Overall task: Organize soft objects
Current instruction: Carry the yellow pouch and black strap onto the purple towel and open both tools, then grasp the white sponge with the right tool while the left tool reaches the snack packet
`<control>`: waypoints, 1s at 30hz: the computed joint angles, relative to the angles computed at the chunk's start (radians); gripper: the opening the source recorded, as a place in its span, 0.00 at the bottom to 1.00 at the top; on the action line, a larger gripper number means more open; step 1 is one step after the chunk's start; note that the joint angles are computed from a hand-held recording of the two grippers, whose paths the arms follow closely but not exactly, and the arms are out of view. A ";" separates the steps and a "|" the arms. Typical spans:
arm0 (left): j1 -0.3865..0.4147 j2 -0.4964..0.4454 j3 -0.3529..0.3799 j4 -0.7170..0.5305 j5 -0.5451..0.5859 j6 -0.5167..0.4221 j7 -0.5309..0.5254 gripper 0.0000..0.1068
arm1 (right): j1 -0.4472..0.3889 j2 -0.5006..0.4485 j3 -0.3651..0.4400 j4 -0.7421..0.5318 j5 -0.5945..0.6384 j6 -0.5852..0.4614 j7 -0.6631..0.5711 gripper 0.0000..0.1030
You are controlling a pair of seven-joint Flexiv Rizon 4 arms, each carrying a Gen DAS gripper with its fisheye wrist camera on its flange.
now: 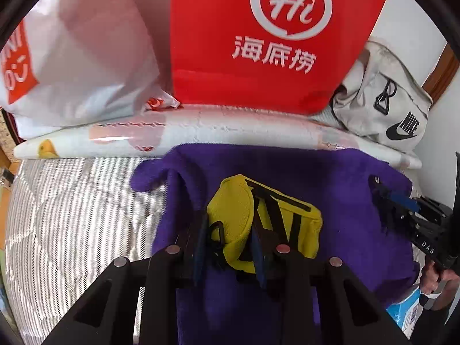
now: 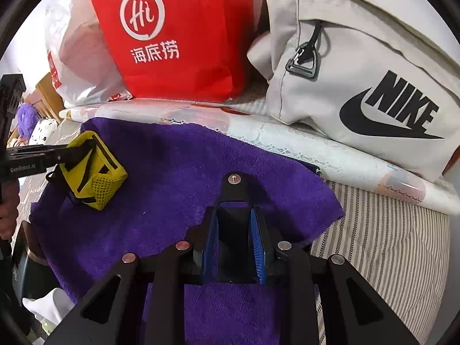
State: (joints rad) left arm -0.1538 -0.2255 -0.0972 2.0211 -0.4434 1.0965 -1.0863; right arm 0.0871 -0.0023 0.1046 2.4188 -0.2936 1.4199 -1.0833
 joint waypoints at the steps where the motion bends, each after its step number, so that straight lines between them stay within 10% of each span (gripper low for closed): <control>1: -0.001 -0.008 -0.001 -0.009 0.001 -0.003 -0.005 0.25 | 0.000 -0.003 -0.002 -0.003 -0.010 -0.003 0.004 0.24; 5: -0.004 -0.024 0.008 -0.039 0.035 -0.038 -0.038 0.29 | 0.012 -0.014 0.008 -0.042 0.081 -0.073 -0.082 0.27; 10: -0.008 -0.015 0.021 -0.049 0.098 -0.046 -0.061 0.50 | 0.012 -0.004 0.003 -0.030 0.041 -0.042 -0.053 0.67; 21: -0.013 0.175 0.073 0.070 0.227 0.000 -0.132 0.60 | -0.035 0.202 0.069 0.032 -0.164 -0.219 0.191 0.77; 30: -0.071 0.431 0.120 0.319 0.046 0.079 0.022 0.60 | 0.048 0.489 0.123 0.162 0.047 -0.255 0.190 0.77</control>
State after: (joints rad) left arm -0.2252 0.2052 0.0232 2.3399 -0.3976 1.1759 -1.0642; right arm 0.1353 0.4864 0.2272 2.5805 -0.2468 1.1650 -0.8933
